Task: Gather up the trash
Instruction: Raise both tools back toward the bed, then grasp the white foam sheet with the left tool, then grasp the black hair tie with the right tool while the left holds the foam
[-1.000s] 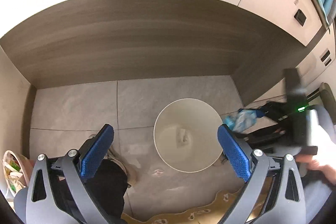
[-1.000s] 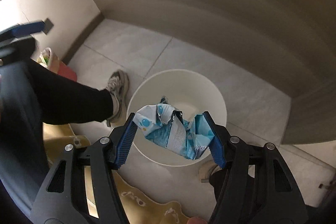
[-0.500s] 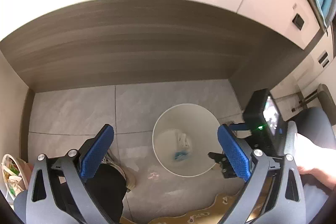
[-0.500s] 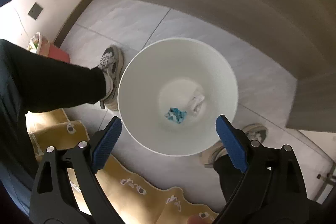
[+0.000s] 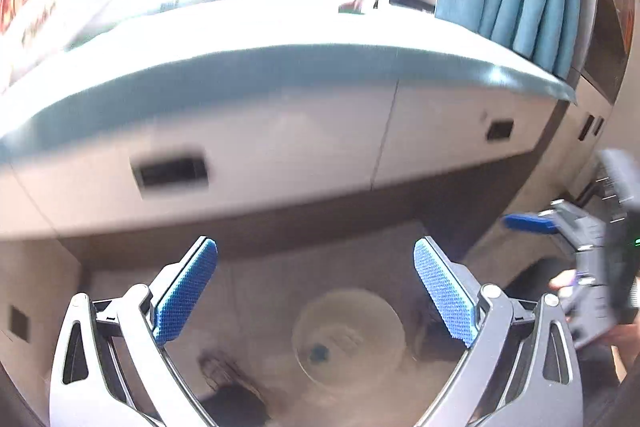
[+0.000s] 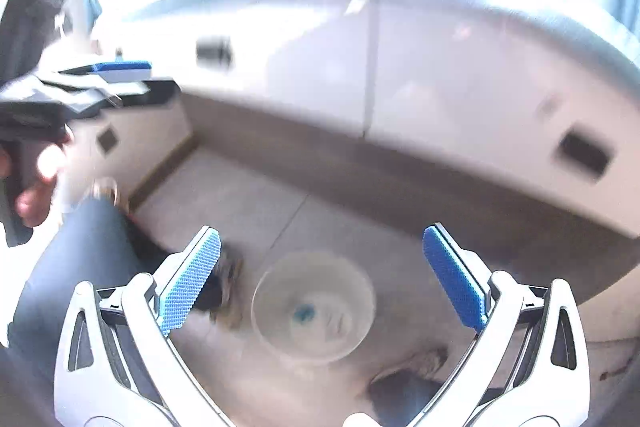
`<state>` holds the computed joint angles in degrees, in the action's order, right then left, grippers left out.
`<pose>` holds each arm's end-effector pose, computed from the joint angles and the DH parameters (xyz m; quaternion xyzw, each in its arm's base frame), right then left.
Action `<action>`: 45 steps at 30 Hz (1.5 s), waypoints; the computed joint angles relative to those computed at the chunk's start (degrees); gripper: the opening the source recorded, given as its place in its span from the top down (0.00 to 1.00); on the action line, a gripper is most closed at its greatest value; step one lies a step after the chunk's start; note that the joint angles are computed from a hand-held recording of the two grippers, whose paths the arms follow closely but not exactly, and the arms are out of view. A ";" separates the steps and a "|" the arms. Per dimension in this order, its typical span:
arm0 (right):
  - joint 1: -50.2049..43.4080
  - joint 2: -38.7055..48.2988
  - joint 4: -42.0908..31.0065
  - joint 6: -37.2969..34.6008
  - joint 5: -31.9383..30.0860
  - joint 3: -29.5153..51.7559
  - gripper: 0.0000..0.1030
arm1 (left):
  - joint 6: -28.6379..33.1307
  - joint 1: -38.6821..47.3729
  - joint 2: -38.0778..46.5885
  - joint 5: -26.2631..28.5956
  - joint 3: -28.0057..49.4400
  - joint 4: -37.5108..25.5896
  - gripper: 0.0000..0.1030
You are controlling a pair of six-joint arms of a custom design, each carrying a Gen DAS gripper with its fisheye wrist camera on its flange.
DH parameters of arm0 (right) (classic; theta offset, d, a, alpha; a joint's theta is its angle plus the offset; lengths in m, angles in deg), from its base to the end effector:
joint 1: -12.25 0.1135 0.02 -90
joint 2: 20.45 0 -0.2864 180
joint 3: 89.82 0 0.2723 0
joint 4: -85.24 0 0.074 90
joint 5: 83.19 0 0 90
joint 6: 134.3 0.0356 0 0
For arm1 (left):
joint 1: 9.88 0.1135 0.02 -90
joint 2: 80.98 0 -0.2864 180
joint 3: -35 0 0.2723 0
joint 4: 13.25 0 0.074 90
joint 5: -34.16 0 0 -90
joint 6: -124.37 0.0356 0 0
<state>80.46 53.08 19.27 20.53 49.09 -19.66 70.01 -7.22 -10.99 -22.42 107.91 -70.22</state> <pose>0.1136 0.2196 0.2783 0.0376 0.9191 0.0120 0.3921 0.2555 -0.0078 0.3125 0.3437 0.8484 -0.1614 0.3689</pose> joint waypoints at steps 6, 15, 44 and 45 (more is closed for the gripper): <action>3.18 -4.21 -21.47 9.19 9.40 11.33 0.05 | -12.61 -11.76 4.72 -8.15 13.85 1.80 0.06; 1.32 -7.34 -23.34 4.44 10.93 15.12 0.05 | -18.49 -24.47 27.83 -18.00 47.20 -6.49 0.06; -37.07 -7.32 2.23 -36.67 -15.27 17.03 0.05 | -20.50 -23.48 47.92 -17.62 73.65 -18.99 0.52; -38.53 -5.48 2.82 -37.40 -16.24 18.66 0.05 | -20.17 -23.06 48.31 -17.31 74.48 -19.57 0.52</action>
<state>41.93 47.59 22.09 -16.86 32.85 -1.00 49.84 -30.28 37.33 -39.74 182.39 -89.80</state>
